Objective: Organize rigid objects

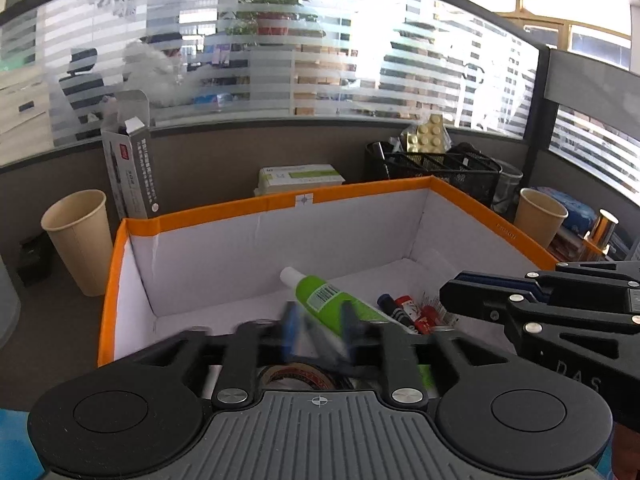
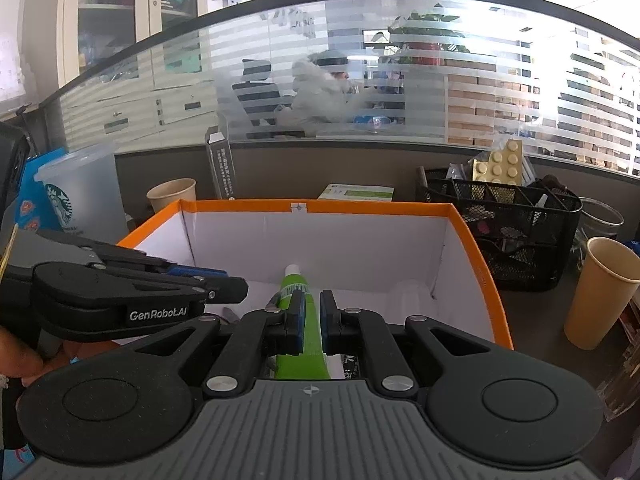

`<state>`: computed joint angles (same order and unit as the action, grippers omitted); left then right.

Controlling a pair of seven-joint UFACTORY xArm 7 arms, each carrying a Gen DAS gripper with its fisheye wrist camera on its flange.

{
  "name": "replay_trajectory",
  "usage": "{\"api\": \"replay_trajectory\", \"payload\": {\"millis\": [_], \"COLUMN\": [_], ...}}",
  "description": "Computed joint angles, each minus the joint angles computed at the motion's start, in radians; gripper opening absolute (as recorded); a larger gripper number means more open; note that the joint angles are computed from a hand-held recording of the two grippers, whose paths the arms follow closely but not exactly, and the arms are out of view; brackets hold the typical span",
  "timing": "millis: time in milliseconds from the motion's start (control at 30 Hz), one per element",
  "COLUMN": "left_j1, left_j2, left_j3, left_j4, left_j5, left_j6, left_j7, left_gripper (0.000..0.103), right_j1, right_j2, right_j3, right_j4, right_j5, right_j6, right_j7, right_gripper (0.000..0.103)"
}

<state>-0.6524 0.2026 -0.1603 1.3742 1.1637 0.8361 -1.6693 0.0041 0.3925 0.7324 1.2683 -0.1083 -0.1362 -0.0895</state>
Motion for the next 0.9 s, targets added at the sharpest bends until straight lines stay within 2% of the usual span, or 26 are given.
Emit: {"api": "replay_trajectory", "payload": {"millis": [33, 100, 167, 267, 300, 367, 467, 500, 633, 733, 800, 900], "left_j1": [-0.010, -0.029, -0.044, -0.053, -0.059, -0.078, -0.103, -0.106, -0.113, -0.116, -0.117, -0.117], "left_j2": [0.000, 0.001, 0.008, 0.004, 0.002, 0.004, 0.002, 0.001, -0.001, -0.005, -0.007, -0.008], "left_j3": [-0.001, -0.004, -0.011, -0.016, -0.018, -0.024, -0.034, -0.037, -0.047, -0.051, -0.054, -0.057], "left_j4": [0.002, 0.009, 0.023, 0.027, 0.026, 0.029, 0.024, 0.022, 0.017, 0.011, 0.006, 0.006], "left_j5": [0.017, 0.054, 0.067, 0.070, 0.078, 0.102, 0.138, 0.145, 0.164, 0.172, 0.182, 0.186], "left_j6": [0.023, 0.074, 0.120, 0.139, 0.151, 0.209, 0.275, 0.283, 0.308, 0.313, 0.313, 0.314], "left_j7": [-0.018, -0.049, -0.064, -0.098, -0.110, -0.142, -0.190, -0.198, -0.203, -0.215, -0.226, -0.226], "left_gripper": [0.064, 0.078, 0.078, 0.079, 0.083, 0.091, 0.099, 0.101, 0.102, 0.102, 0.103, 0.103], "right_j1": [0.011, 0.028, 0.030, 0.058, 0.067, 0.140, 0.291, 0.322, 0.326, 0.378, 0.426, 0.493], "right_j2": [-0.004, -0.012, -0.019, -0.041, -0.050, -0.077, -0.107, -0.111, -0.118, -0.120, -0.116, -0.108], "right_j3": [-0.014, -0.039, -0.049, -0.090, -0.104, -0.189, -0.345, -0.377, -0.401, -0.458, -0.505, -0.566], "right_j4": [-0.006, -0.017, -0.026, -0.047, -0.056, -0.082, -0.119, -0.126, -0.140, -0.146, -0.146, -0.135], "right_j5": [0.004, -0.001, -0.023, -0.043, -0.050, -0.023, 0.076, 0.093, 0.033, 0.046, 0.082, 0.166], "right_j6": [-0.016, -0.050, -0.071, -0.113, -0.131, -0.185, -0.264, -0.278, -0.300, -0.320, -0.337, -0.337], "right_j7": [0.005, 0.031, 0.055, 0.095, 0.107, 0.116, 0.083, 0.077, 0.153, 0.158, 0.144, 0.085], "right_gripper": [0.008, 0.009, 0.009, 0.009, 0.009, 0.012, 0.024, 0.026, 0.028, 0.033, 0.037, 0.037]}}
